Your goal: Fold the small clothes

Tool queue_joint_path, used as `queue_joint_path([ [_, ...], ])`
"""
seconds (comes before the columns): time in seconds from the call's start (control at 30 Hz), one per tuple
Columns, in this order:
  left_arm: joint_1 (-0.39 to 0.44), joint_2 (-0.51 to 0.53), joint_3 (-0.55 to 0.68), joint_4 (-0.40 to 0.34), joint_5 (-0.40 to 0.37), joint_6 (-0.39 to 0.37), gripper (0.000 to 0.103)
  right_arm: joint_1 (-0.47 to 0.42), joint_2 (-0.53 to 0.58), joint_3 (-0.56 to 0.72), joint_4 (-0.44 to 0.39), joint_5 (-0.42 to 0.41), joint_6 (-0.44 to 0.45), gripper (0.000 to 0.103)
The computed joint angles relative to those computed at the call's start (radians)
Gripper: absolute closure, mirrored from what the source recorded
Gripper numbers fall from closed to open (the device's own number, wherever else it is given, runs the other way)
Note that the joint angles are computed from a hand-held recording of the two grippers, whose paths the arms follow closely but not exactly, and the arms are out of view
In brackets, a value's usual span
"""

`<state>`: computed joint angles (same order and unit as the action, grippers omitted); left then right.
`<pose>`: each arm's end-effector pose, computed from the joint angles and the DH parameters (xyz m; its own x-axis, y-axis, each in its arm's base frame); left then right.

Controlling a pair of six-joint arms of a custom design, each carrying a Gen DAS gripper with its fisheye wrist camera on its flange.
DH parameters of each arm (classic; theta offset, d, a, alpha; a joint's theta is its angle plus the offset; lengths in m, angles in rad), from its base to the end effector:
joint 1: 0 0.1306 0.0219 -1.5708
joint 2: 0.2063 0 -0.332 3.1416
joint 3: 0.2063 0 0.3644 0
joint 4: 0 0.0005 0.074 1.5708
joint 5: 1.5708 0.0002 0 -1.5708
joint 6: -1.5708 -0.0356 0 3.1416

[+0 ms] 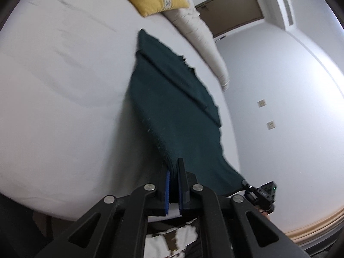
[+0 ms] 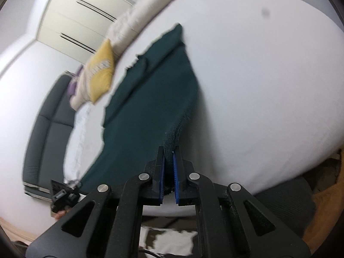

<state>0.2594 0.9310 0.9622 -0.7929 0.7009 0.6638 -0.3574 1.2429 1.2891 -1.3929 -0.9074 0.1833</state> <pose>0.3151 0.0593 0.3733 -0.6826 -0.6683 -0.2958 -0.2101 0.5671 -0.7964 0.3532 -0.1025 0.3834 -0.9075 0.2191 -0.3585 -0.1159 0.6896 0.7148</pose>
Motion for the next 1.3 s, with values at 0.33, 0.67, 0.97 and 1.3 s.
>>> queue_joint_path([
  [0.33, 0.022, 0.084, 0.059, 0.182, 0.043, 0.164, 0.097, 0.053, 0.048, 0.099, 0.204, -0.106, -0.277, 0.097],
  [0.67, 0.052, 0.298, 0.239, 0.290, 0.034, 0.215, 0.097, 0.164, 0.207, 0.320, 0.401, -0.026, -0.528, 0.097],
  [0.97, 0.047, 0.583, 0.516, 0.295, -0.006, 0.211, 0.097, 0.284, 0.469, 0.623, 0.483, 0.149, -0.685, 0.097],
  [1.3, 0.042, 0.844, 0.791, 0.219, -0.060, 0.175, 0.097, 0.364, 0.840, 1.101, 0.389, 0.276, -0.746, 0.097],
])
